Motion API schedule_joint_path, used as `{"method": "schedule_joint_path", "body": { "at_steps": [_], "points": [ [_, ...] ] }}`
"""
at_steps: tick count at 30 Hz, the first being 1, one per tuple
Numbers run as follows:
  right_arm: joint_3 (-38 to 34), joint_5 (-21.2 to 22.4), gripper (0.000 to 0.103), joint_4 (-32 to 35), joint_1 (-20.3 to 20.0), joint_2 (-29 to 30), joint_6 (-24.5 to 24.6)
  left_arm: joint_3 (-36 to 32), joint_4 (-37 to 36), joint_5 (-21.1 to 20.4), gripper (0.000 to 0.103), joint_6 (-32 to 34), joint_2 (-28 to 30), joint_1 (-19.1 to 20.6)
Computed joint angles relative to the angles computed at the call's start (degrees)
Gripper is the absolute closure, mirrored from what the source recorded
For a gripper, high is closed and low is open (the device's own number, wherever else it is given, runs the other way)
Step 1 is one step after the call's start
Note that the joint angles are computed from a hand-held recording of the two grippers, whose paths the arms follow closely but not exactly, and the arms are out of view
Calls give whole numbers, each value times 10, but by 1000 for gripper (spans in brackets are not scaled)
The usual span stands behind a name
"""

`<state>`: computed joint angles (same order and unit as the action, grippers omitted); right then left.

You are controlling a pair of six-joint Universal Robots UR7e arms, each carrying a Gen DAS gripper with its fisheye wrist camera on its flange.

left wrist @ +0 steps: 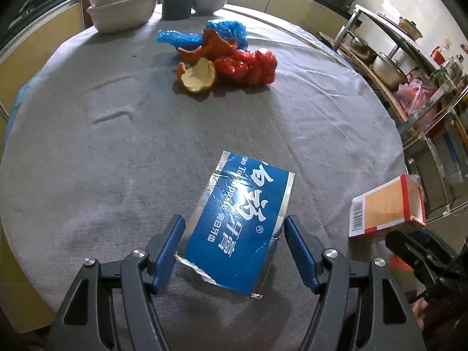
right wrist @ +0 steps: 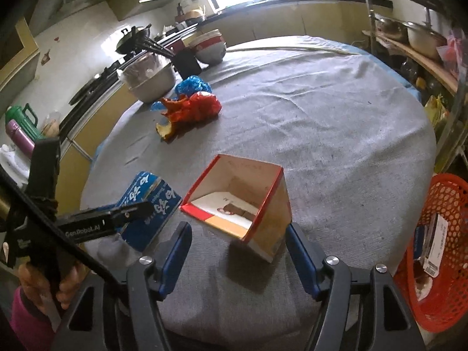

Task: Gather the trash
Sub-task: 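Carry the toothpaste box and small box toward the red basket with both tools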

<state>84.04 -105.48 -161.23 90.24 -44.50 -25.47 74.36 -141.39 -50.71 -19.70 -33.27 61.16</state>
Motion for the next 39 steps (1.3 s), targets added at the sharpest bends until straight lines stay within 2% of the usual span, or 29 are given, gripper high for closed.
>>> {"method": "schedule_joint_path", "body": {
  "at_steps": [3,7,10,17,20,24,27,32,39],
  "points": [
    [-4,-1,33,-13,1,8,-3,6,-20,0,32,4,0,0],
    [-7,13,31,-31,-4,11,-35,20,-59,11,34,29,-3,-6],
    [-2,38,30,-38,-11,7,-49,24,-69,7,34,41,-7,-10],
    [7,98,28,-36,-26,-8,-132,35,-69,-3,34,60,-15,-25],
    [5,116,28,-36,-27,-7,-152,37,-70,-2,34,62,-18,-30],
    [5,121,28,-55,-25,0,-166,37,-66,4,34,58,-19,-32],
    [2,90,29,-63,-18,10,-171,40,-62,7,34,49,-21,-33],
    [18,94,34,-84,-19,4,-174,44,-57,10,34,39,-24,-34],
    [46,110,34,-102,-17,-19,-170,55,-74,16,34,56,-27,-44]
  ]
}}
